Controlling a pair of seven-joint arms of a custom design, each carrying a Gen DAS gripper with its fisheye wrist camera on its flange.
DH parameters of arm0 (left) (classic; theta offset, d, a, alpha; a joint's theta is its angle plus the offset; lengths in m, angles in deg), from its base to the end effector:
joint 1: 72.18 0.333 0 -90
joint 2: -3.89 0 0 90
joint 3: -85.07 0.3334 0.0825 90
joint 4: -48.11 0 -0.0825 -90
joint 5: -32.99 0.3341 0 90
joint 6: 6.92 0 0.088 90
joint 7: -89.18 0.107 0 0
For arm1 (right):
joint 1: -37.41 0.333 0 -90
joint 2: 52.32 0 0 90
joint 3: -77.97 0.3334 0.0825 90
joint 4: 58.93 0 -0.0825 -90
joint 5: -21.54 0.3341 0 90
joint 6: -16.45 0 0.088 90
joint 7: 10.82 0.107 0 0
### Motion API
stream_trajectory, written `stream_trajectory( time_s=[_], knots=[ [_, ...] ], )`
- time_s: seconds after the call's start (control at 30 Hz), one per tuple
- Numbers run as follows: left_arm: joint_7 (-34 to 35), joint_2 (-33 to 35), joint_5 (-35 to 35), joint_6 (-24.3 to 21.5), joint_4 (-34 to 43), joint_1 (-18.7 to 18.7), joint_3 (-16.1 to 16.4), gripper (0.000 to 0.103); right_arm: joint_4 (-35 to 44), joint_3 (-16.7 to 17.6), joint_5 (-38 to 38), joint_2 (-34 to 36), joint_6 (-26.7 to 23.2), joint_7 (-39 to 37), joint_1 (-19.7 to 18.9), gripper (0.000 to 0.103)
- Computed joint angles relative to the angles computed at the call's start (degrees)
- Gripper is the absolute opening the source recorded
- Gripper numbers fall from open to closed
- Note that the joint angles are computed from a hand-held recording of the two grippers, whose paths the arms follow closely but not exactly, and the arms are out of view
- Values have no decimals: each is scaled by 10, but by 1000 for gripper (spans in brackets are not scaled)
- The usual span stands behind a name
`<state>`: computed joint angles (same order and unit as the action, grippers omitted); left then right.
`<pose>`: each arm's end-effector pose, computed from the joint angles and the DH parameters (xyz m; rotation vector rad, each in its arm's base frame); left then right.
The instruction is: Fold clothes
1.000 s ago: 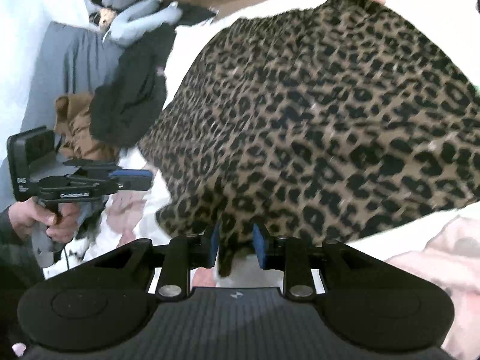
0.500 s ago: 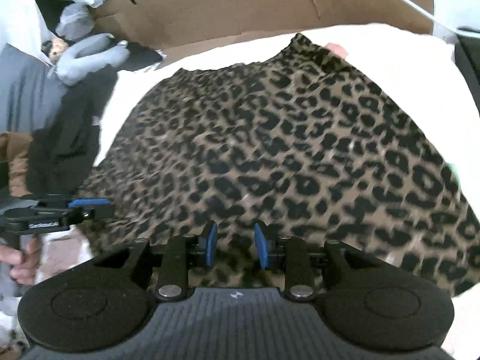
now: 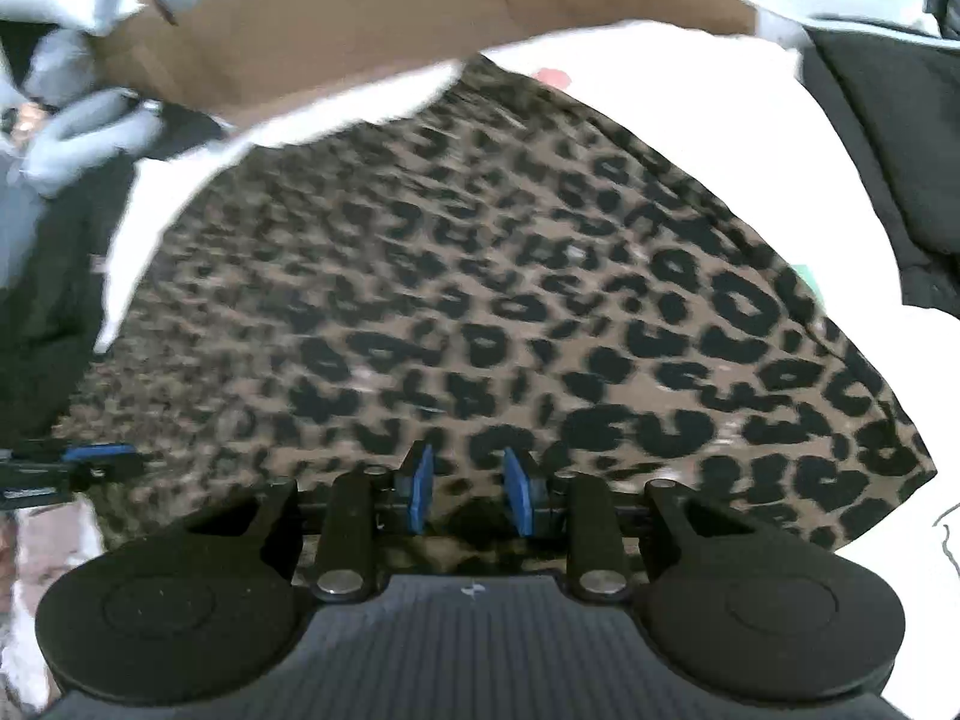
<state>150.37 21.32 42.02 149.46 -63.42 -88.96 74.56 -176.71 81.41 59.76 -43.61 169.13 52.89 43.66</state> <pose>0.5502 -0.2789 0.4288 -1.9550 2.1192 -0.6630 0.5673 0.0771 0.4555 -1.8711 1.6999 -0.1103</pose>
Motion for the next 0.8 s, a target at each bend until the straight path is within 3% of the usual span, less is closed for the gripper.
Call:
stream_trajectory(
  time_s=[0.2,0.5,0.63,0.8],
  knots=[
    [-8,0,4,0,3,-11,-5,28,-22,7,1,-13,-20,-53,12,37],
    [40,21,-53,-48,29,-3,-30,30,-36,-5,-87,-21,-40,18,28,37],
    [68,10,-85,-50,8,4,-41,30,-56,-3,-102,-33,-29,19,34,37],
    [99,-5,-117,-49,-13,9,-48,30,-55,-7,-108,-37,-49,16,32,37]
  ],
)
